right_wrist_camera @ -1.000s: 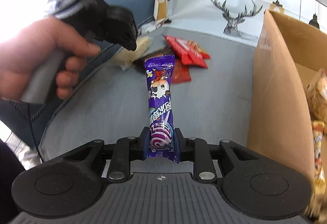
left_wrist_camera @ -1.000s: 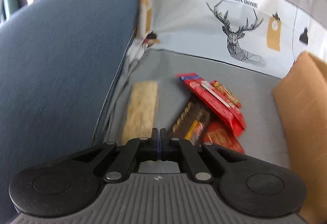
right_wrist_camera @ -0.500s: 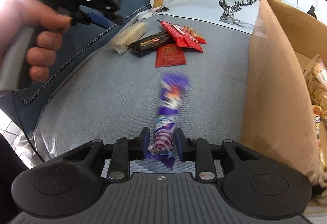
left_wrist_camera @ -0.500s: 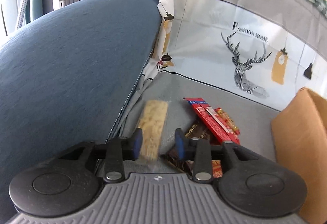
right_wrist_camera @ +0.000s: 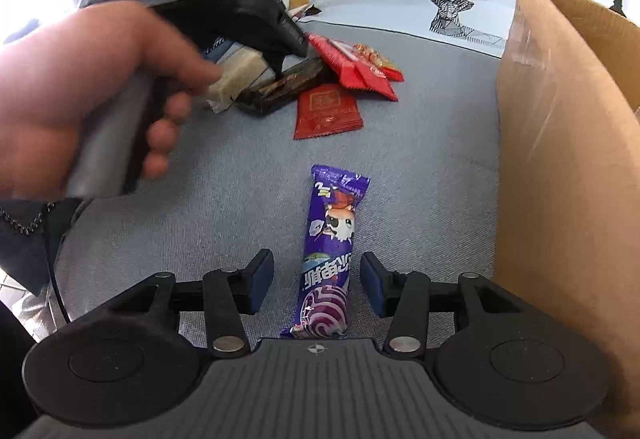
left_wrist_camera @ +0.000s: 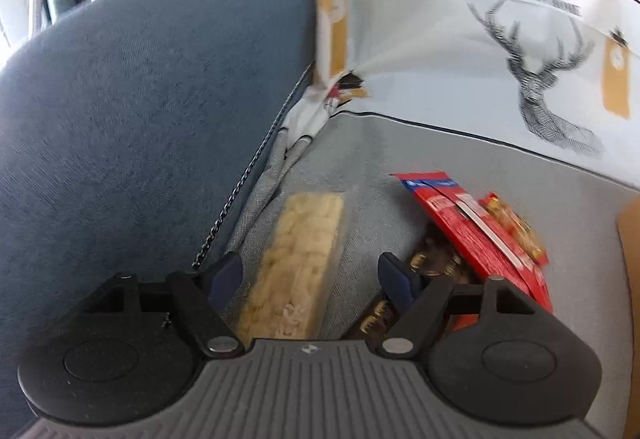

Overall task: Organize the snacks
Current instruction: 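Close the right tool on the purple bar while the left tool grasps the clear cracker bag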

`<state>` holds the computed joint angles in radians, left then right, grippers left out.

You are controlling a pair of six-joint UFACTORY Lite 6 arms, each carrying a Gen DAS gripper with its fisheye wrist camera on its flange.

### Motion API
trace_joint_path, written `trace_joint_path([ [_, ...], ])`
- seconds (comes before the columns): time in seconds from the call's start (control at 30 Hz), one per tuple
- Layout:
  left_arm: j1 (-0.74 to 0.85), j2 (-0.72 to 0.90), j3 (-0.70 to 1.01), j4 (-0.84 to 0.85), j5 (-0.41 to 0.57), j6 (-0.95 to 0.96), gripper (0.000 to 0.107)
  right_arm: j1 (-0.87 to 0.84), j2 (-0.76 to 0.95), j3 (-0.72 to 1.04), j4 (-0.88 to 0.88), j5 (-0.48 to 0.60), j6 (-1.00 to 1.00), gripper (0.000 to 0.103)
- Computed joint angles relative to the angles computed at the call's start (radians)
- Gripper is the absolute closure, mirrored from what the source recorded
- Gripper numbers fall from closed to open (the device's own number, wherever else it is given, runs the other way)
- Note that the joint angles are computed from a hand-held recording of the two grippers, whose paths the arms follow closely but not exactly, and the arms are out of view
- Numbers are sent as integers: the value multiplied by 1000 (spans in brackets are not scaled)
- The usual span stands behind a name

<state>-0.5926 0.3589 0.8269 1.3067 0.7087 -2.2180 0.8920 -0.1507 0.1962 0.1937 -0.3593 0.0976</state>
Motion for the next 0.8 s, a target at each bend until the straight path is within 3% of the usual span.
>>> trace_joint_path([
  [0.07,45,-1,-12,-7,-61,-21,37,17,4,1,37,-5,-40,53],
  [0.13,76,-48,-65,54,-105,-120,60,31,14,6,68,-8,-71,53],
  [0.2,76,-73,-81,31,-104,-99,66,48,18,8,108,-16,-116,60],
  [0.3,81,-140,-132,20,-142,-95,67,75,27,11,152,-38,-161,80],
  [0.33,79,-173,-157,10,-150,-94,67,84,26,8,165,-44,-169,82],
  [0.6,-68,-498,-344,-193,-130,-4,67,123,1,-20,223,-77,-194,82],
  [0.8,-190,-791,-519,-465,-196,79,67,142,-121,-79,282,-47,-223,81],
])
